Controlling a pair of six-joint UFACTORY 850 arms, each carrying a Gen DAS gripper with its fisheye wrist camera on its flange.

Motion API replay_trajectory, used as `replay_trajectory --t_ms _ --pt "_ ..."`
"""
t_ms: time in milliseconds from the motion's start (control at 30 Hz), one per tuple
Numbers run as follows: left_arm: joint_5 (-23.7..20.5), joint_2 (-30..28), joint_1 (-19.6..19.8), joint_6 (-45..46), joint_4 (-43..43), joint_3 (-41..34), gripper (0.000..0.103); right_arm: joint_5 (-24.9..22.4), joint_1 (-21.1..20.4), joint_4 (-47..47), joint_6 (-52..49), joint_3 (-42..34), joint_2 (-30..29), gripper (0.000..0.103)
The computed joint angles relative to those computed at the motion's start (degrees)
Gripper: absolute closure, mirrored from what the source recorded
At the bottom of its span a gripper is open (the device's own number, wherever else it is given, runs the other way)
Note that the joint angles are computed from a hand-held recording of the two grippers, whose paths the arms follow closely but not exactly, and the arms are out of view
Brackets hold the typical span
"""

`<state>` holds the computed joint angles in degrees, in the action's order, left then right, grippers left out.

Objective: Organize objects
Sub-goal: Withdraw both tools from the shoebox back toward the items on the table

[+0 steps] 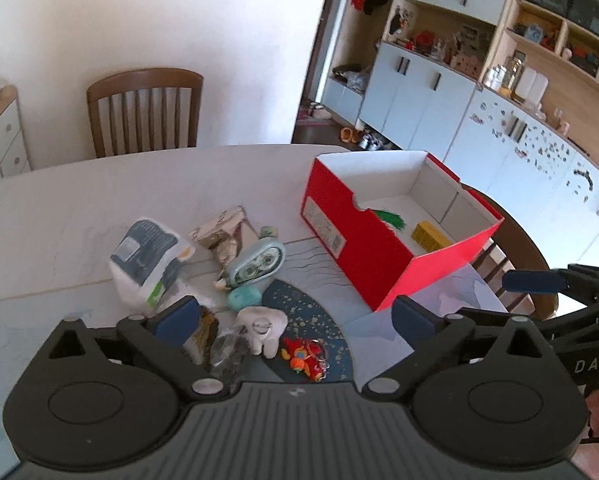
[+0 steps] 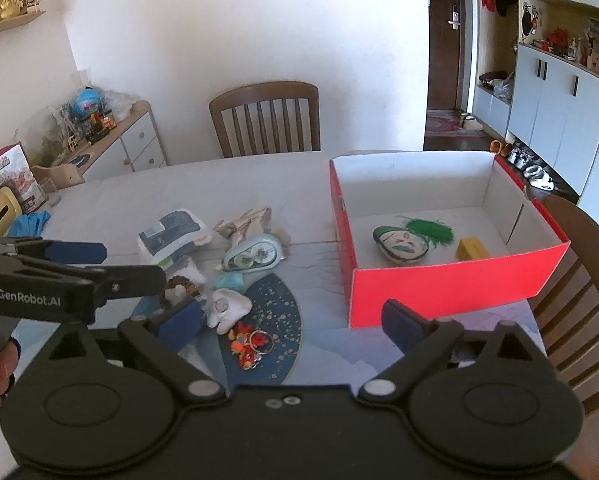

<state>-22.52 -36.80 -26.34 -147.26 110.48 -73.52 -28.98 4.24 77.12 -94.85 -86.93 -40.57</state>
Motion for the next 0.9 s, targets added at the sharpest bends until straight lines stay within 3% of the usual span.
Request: replay_trajectory --t_ms 233,633,900 --pt "-5.4 0.3 -0.2 -2.3 -0.4 3.7 0.0 0.6 1.2 0.7 -2.6 2.0 0.5 0.006" --pt "-3.6 -0.9 3.0 -13.3 7.2 7.2 0.0 2.7 3.4 -0.6 -4.6 2.3 -1.6 0.006" --pt "-4.4 -4.2 4.0 -9.0 4.2 5.9 0.0 3.6 4.2 -3.7 -1.9 0.2 -4.7 0.008"
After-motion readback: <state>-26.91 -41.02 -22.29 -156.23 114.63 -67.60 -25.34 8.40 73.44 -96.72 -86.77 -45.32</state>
